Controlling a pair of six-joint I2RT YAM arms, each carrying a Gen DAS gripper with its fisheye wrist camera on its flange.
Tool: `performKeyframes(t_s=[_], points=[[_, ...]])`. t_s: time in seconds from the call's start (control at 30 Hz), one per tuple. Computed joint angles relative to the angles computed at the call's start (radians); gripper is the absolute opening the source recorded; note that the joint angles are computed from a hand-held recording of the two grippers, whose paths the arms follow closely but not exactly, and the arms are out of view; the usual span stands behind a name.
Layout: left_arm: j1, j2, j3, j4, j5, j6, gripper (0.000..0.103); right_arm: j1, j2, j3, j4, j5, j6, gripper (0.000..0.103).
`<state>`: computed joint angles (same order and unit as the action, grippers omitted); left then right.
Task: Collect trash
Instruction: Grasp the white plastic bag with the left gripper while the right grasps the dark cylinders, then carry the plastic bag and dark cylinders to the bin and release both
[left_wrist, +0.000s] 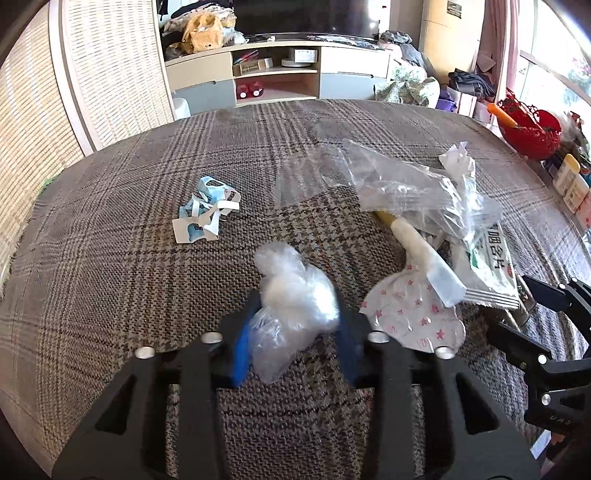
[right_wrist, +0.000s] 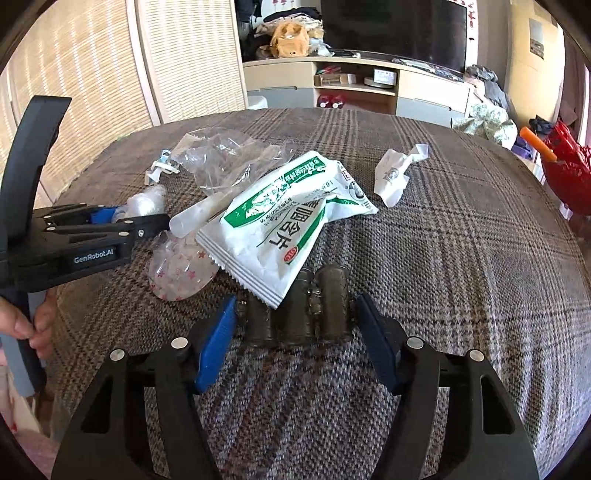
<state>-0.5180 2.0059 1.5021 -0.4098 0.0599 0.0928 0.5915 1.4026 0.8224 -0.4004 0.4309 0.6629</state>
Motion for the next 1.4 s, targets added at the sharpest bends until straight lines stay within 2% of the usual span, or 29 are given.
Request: performKeyframes(t_s=[0.07, 0.23, 0.37, 0.53, 0.73, 0.93, 1.17, 1.3, 1.4], points=[[0.003, -0.017, -0.019, 0.002, 0.003, -0.001, 0.027, 0.017, -0.019, -0.009, -0.017, 0.001, 0.013, 0.066], [0.007, -0.087, -0.106, 0.018, 0.01, -0.002, 0.024, 0.073, -0.089, -0.052, -0.065, 0.013, 0.075, 0.066], [-0.003, -0.202, -0.251, 0.06, 0.005, 0.0, 0.022, 0.135, -0.135, -0.072, -0.107, 0.026, 0.146, 0.066], [-0.022, -0.362, -0.409, 0.075, 0.006, -0.001, 0.022, 0.255, -0.18, -0.091, -0.184, 0.081, 0.279, 0.066], [-0.065, -0.575, -0.555, 0.044, -0.009, -0.024, 0.022, 0.401, -0.222, -0.1, -0.287, 0.157, 0.457, 0.066], [-0.14, -0.81, -0.697, -0.011, -0.021, -0.098, 0.022, 0.615, -0.238, -0.067, -0.466, 0.266, 0.722, 0.066], [-0.258, -0.951, -0.843, -0.037, -0.044, -0.212, 0.022, 0.784, -0.243, -0.062, -0.619, 0.312, 0.991, 0.066], [-0.331, -0.986, -0.908, -0.034, -0.072, -0.266, 0.022, 0.843, -0.237, -0.083, -0.634, 0.302, 1.079, 0.066], [-0.377, -0.978, -0.953, -0.011, -0.083, -0.309, 0.022, 0.856, -0.231, -0.125, -0.575, 0.272, 1.093, 0.066]])
